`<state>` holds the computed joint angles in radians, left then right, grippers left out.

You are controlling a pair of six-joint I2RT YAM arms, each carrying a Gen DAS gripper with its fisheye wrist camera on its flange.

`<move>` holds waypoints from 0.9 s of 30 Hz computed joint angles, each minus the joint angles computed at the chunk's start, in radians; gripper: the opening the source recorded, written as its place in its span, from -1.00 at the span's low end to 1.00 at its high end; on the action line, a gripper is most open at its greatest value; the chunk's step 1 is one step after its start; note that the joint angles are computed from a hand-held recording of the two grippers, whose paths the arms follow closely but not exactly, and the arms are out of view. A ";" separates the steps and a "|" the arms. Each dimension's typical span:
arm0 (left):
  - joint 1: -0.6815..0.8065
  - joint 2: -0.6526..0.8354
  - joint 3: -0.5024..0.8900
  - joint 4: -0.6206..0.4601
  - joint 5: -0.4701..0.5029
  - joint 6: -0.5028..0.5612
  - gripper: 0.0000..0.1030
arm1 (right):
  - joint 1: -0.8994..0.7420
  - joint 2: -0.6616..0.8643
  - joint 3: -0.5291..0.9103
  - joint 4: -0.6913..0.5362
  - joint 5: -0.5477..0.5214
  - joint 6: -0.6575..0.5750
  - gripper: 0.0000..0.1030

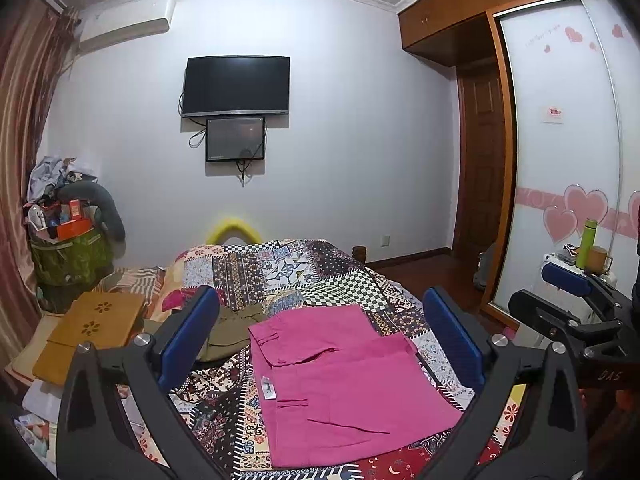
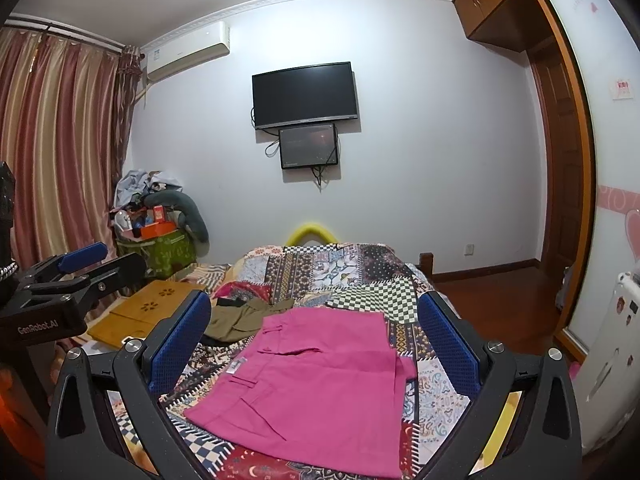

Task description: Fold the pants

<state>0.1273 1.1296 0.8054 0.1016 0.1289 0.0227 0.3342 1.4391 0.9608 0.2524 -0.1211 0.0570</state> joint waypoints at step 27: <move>-0.024 0.022 0.017 0.008 -0.018 0.000 1.00 | 0.001 0.001 -0.005 0.012 0.014 0.004 0.99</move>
<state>0.1031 1.1514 0.8224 0.1092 0.1107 0.0223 0.3354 1.4397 0.9555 0.2644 -0.1075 0.0606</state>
